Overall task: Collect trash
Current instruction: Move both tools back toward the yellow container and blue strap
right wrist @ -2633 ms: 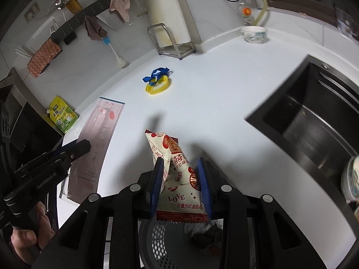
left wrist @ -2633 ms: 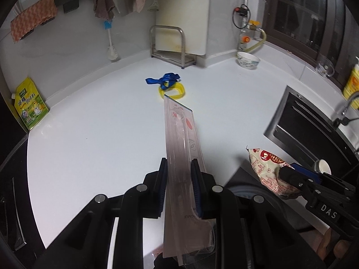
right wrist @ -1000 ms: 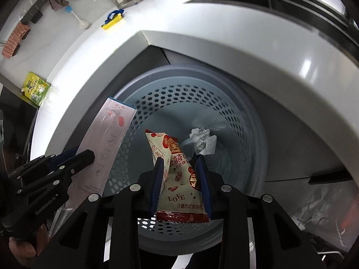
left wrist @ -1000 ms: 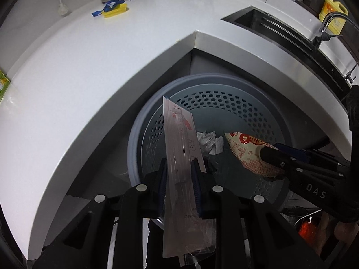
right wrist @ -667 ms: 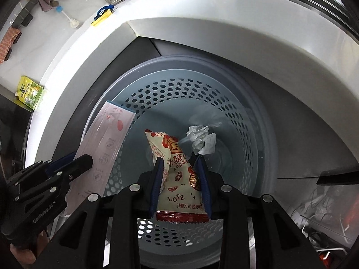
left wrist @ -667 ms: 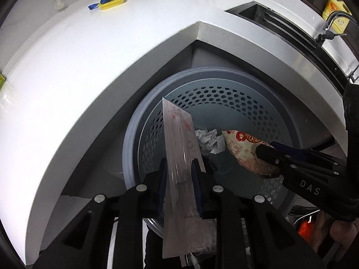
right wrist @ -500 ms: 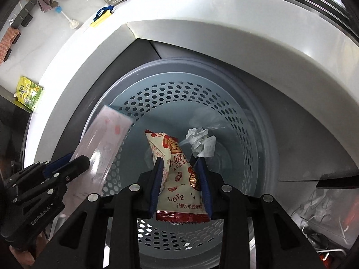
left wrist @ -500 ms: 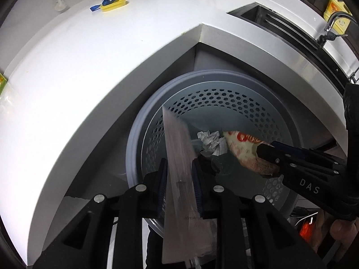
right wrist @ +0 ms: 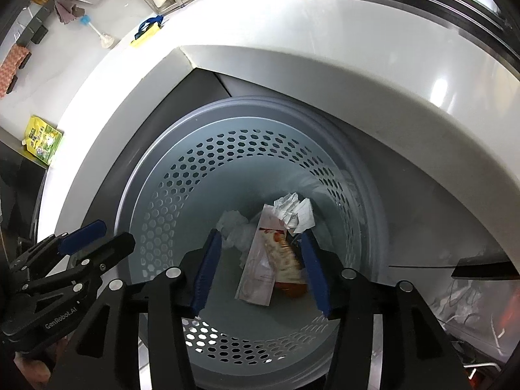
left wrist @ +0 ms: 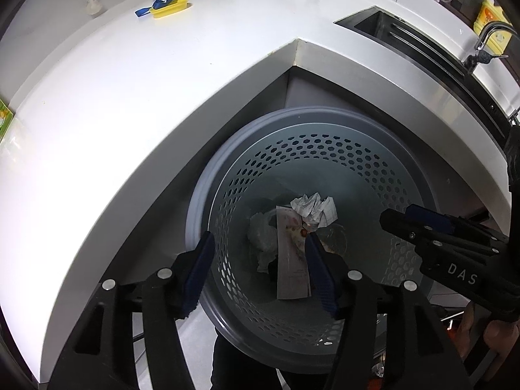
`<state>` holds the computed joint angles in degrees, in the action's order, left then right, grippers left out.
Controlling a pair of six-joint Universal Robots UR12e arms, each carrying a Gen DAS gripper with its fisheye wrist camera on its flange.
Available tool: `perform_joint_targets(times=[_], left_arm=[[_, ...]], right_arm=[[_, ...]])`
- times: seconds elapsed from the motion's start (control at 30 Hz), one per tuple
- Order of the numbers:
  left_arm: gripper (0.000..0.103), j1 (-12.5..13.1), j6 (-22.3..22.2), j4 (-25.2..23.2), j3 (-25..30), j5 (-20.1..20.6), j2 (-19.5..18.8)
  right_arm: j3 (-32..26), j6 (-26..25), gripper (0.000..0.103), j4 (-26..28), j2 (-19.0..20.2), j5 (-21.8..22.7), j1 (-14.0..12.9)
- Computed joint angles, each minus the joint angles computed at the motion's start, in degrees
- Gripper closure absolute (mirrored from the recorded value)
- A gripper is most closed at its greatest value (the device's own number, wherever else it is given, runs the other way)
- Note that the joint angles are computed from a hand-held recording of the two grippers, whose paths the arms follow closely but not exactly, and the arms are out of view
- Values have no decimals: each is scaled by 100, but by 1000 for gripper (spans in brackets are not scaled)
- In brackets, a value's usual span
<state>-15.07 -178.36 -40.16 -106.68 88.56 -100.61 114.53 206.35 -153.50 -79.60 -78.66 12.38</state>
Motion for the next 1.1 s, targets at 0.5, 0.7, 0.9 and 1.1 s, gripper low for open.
perform_joint_targets(times=[0.5, 0.7, 0.9, 1.1], left_arm=[[43, -10, 17, -210, 75, -12, 70], [41, -8, -30, -210, 85, 10, 147], [35, -7, -59, -217, 139, 14, 256], [29, -36, -178, -185, 171, 68, 387]], right_arm=[[30, -4, 51, 113, -102, 99, -33], [-3, -67, 47, 228, -211, 99, -16], [-24, -149, 42, 275, -362, 144, -21], [-61, -338, 40, 298, -540, 218, -57]])
